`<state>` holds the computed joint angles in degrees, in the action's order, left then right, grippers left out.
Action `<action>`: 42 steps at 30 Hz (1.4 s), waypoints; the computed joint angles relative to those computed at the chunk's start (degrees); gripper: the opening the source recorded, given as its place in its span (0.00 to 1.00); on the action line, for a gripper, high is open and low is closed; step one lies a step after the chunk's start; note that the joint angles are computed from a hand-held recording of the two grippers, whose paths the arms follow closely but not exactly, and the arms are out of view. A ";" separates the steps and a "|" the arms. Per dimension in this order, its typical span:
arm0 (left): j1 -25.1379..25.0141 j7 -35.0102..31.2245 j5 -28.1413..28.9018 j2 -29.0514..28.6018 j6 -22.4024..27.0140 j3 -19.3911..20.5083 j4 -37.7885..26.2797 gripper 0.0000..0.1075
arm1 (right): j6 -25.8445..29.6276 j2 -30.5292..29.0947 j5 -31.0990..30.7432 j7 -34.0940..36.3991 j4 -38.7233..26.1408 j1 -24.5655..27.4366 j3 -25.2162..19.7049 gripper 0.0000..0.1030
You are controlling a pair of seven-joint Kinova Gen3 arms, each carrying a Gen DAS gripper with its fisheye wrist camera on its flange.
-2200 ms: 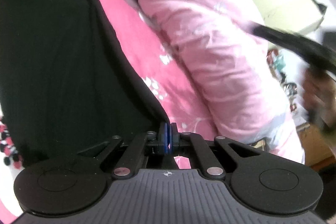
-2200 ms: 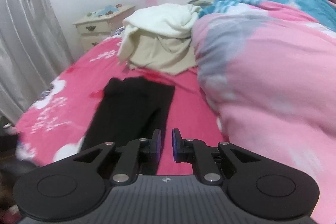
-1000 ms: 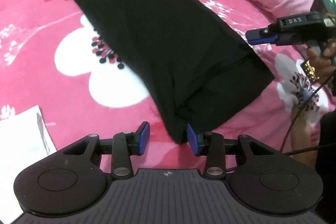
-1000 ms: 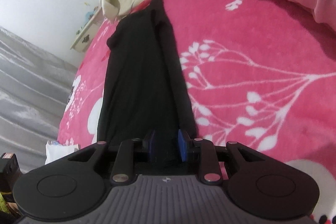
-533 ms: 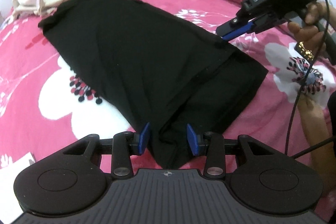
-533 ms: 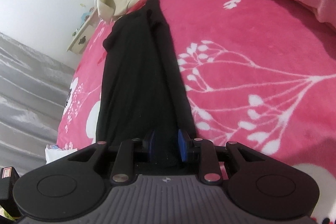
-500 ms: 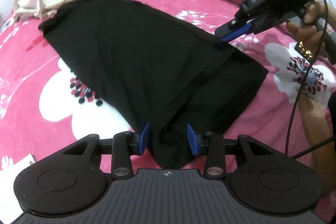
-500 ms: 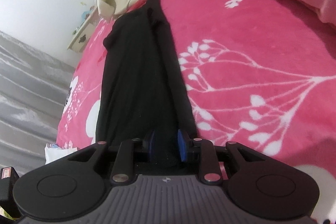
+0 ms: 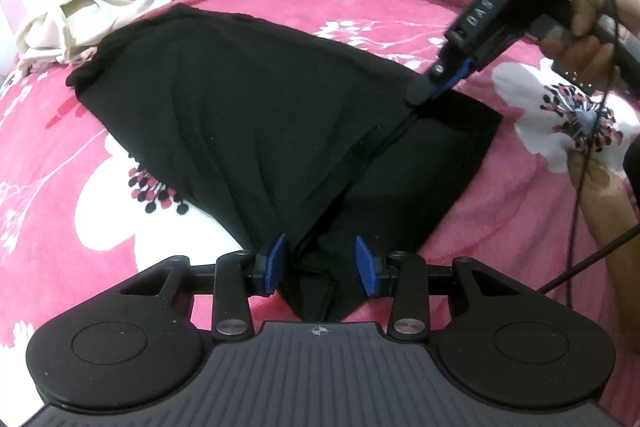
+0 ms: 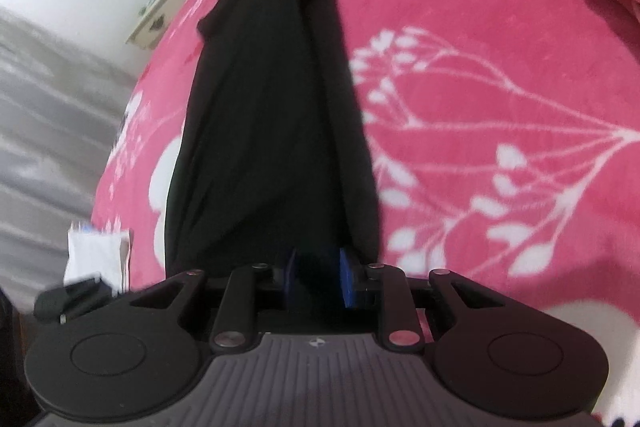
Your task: Fold clothes
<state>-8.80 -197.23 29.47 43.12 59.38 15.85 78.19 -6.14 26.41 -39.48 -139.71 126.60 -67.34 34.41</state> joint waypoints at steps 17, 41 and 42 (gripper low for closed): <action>-0.27 -1.97 -0.05 -0.67 -1.59 0.12 1.82 0.36 | -0.88 1.15 3.05 -5.17 -0.16 0.31 1.04 0.23; -1.76 -9.50 3.29 -1.90 -10.82 3.40 8.58 0.36 | -29.41 -7.34 -1.15 -13.90 9.88 13.24 -21.26 0.04; -1.97 -10.72 3.66 -2.12 -11.94 3.80 9.50 0.36 | -30.09 -7.34 -0.97 -14.01 9.93 13.96 -22.11 0.04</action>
<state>-10.77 -207.94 33.13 41.00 47.44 19.65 87.69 -36.24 19.06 -40.45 -153.72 136.53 -53.37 12.30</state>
